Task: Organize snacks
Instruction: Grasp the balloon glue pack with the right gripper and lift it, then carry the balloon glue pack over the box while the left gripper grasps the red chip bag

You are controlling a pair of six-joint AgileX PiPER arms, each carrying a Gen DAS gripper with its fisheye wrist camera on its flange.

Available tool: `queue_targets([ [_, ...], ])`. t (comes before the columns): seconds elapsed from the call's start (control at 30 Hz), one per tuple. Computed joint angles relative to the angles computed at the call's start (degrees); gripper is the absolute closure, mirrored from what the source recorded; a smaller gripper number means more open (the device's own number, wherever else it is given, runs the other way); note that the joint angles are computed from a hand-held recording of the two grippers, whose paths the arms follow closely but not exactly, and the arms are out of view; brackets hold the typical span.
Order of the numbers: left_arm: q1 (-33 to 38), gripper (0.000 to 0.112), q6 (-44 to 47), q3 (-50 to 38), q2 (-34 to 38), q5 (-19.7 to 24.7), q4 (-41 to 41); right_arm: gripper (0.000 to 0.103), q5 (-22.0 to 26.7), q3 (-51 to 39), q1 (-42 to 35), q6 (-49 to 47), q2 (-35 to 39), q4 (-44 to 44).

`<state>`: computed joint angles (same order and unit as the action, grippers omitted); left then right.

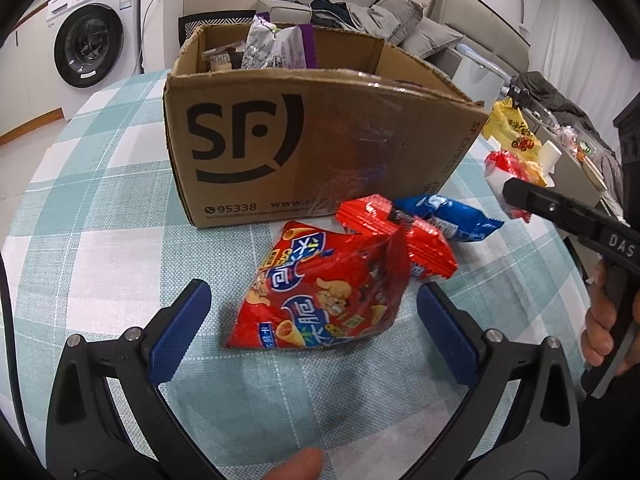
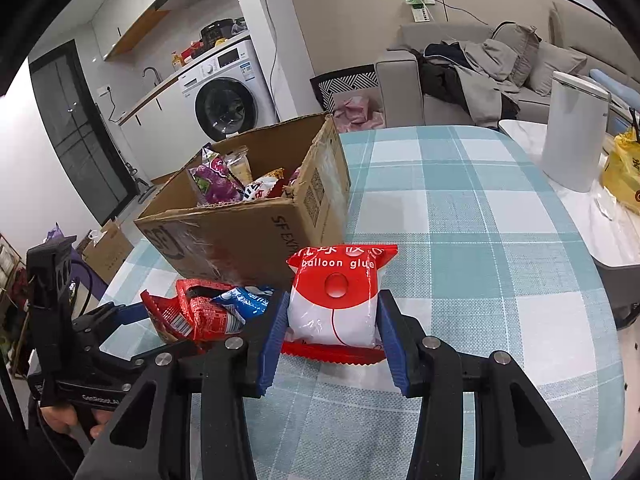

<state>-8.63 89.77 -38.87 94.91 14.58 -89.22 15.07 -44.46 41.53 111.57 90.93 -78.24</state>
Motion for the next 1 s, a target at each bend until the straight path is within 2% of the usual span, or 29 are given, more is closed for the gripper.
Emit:
queue_targets([
  [0.17, 0.02, 0.010, -2.72, -1.75, 2.33, -0.39, 1.92, 0.058, -0.56, -0.29, 0.10, -0.45, 0.34, 0.45],
  [0.33, 0.39, 0.010, -7.93, -4.42, 4.91, 1.12, 6.13, 0.058, -1.00, -0.15, -0.03, -0.18, 0.21, 0.08],
  [0.47, 0.65, 0.010, -8.59, -5.73, 6.08, 1.43, 6.50, 0.058, -1.02, -0.23, 0.06, -0.24, 0.31, 0.10],
  [0.63, 1.39, 0.024, -5.79, -6.54, 6.96, 3.27, 4.35, 0.058, -1.04, -0.21, 0.13, -0.01, 0.23, -0.16],
  [0.7, 1.63, 0.040, -2.70, -6.17, 6.95, 4.57, 2.42, 0.058, -1.03, -0.19, 0.20, -0.01, 0.16, -0.12],
  [0.73, 0.99, 0.043, -1.96, -6.08, 6.84, 3.70, 1.83, 0.058, -1.02, -0.26, 0.18, -0.01, 0.22, -0.14],
  [0.9, 0.08, 0.051, 3.87, -4.64, 6.69, 2.82, -4.79, 0.058, -1.07, -0.19, 0.21, -0.08, 0.09, -0.05],
  [1.0, -0.08, 0.053, 3.75, -4.76, 6.66, 2.37, -5.09, 0.058, -1.19, -0.17, 0.15, 0.04, -0.11, -0.22],
])
